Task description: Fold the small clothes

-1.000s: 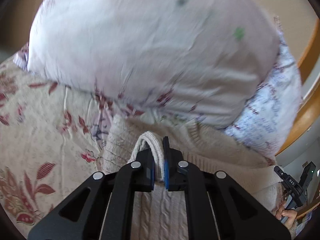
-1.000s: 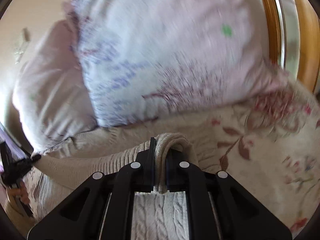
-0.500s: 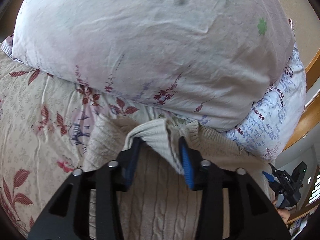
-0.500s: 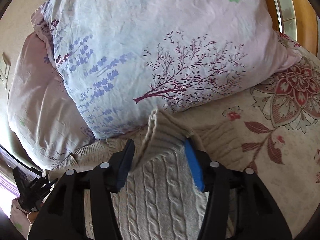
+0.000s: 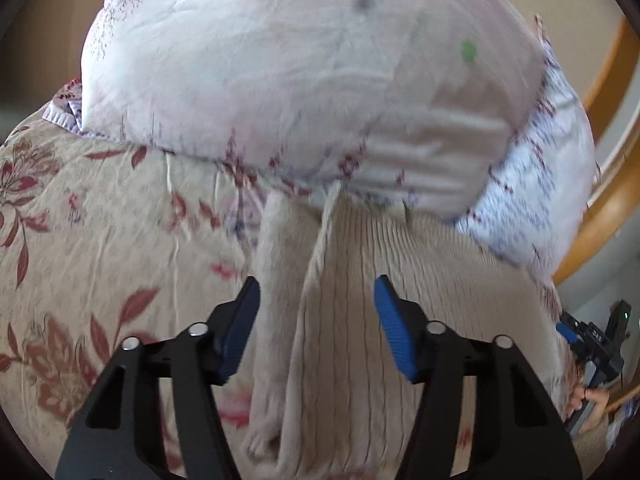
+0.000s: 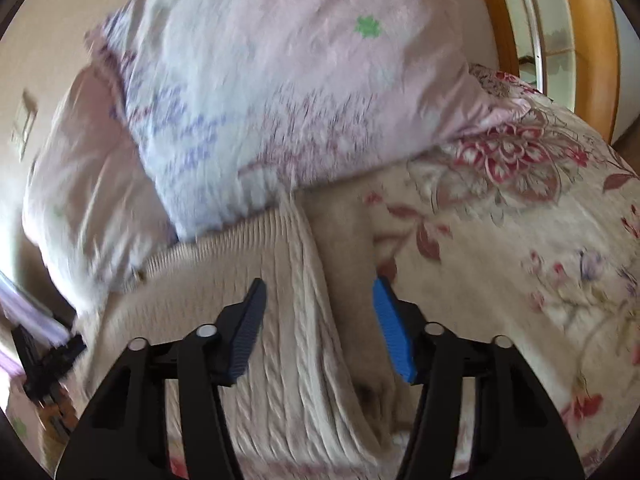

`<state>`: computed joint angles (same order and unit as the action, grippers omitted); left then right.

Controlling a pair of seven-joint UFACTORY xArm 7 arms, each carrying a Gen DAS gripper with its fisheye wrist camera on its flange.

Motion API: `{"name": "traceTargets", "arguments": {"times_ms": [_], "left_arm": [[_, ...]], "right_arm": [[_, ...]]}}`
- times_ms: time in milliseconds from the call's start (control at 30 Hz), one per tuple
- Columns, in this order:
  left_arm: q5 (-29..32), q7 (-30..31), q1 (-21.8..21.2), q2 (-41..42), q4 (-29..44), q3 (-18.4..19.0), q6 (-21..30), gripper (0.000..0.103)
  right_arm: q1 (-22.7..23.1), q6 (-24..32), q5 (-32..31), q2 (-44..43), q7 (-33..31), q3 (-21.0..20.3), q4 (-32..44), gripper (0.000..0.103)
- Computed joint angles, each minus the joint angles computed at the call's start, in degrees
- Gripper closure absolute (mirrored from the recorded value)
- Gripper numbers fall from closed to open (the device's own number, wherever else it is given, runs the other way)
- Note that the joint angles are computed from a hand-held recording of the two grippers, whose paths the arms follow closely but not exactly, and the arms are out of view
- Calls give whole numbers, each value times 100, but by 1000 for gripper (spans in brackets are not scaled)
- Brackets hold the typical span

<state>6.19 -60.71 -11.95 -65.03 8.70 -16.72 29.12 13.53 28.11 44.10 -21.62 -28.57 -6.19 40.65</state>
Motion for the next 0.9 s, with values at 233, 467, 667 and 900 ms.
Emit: {"name": "traceTargets", "arguments": {"times_ms": [233, 467, 667, 900], "left_arm": [[-57, -41, -381, 53, -63, -121, 358, 58], [16, -308, -450, 9, -158, -177, 366, 89], [-82, -259, -695, -619, -337, 23, 509, 95], [-175, -29, -790, -796, -399, 108, 700, 95]], "right_arm": [[-155, -231, -993, -127, 463, 414, -372, 68], [98, -365, -1052, -309, 442, 128, -527, 90], [496, -740, -625, -759, 161, -166, -752, 92], [196, -785, -1305, -947, 805, 126, -1052, 92]]}}
